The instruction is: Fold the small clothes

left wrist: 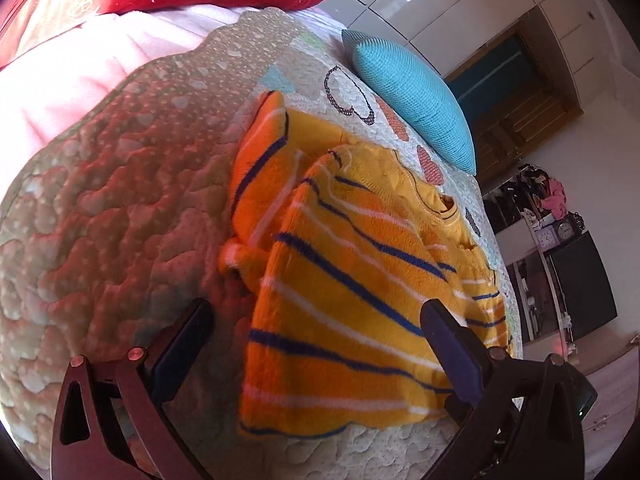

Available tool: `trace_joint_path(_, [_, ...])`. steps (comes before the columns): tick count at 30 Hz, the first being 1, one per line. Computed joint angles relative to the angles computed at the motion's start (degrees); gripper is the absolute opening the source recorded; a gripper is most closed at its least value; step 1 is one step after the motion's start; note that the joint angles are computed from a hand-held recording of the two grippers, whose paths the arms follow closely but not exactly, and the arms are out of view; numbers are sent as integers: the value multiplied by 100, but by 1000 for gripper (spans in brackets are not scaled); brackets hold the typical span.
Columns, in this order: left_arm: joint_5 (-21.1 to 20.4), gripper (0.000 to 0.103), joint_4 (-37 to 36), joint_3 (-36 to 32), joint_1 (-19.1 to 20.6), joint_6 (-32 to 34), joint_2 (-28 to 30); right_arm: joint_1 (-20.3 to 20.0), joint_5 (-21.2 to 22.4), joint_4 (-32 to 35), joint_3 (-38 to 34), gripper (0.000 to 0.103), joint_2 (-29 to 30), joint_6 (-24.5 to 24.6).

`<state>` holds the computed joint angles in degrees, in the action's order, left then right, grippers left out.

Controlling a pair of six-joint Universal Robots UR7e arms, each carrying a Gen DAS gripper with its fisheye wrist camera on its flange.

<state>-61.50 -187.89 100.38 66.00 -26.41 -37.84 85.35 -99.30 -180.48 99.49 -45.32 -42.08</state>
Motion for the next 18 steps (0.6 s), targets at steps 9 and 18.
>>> trace_joint_path(9, [662, 19, 1638, -787, -194, -463, 60, -361, 1066, -355, 735, 99, -1094, -210])
trace_joint_path(18, [1298, 17, 2420, -2370, -1128, 190, 989, -1678, 1755, -10, -7, 98, -1537, 1516])
